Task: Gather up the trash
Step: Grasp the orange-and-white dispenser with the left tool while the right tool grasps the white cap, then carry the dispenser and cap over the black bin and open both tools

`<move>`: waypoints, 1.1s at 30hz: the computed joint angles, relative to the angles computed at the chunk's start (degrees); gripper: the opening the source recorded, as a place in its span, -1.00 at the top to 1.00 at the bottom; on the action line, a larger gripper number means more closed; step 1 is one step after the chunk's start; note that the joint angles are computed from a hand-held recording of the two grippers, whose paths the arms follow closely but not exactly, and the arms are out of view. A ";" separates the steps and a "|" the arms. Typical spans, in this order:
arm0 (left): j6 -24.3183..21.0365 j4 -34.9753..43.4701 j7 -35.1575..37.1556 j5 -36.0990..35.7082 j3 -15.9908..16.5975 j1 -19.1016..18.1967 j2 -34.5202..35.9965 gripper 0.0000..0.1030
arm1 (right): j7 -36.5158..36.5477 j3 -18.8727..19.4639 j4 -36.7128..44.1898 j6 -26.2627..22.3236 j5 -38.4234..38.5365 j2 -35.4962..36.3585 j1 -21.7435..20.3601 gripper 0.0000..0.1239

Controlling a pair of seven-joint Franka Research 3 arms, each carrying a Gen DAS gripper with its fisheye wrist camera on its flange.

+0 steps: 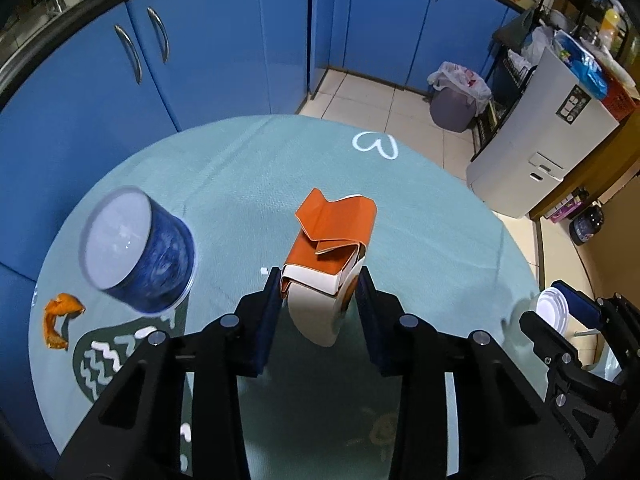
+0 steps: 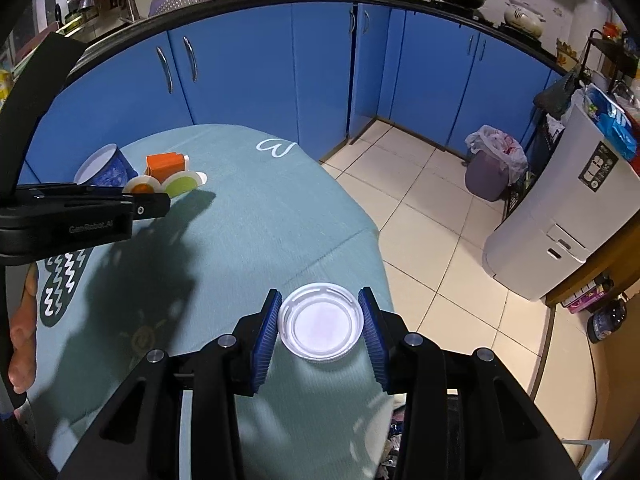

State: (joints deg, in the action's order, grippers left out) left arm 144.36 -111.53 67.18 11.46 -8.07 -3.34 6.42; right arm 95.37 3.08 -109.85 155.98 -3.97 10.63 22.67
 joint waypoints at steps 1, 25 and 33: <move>0.24 -0.63 -0.11 -0.24 -0.06 -0.01 -0.73 0.28 | 0.04 -0.03 -0.52 0.21 0.02 -0.51 -0.03 0.37; 3.63 -12.13 -2.31 1.07 -1.68 -3.64 -16.92 0.29 | 5.88 3.95 -16.31 5.96 -5.78 -19.27 -6.16 0.37; 2.85 -12.45 -4.54 2.80 -3.29 -5.89 -19.08 0.29 | 5.20 5.46 -21.88 7.89 -3.43 -25.72 -9.74 0.37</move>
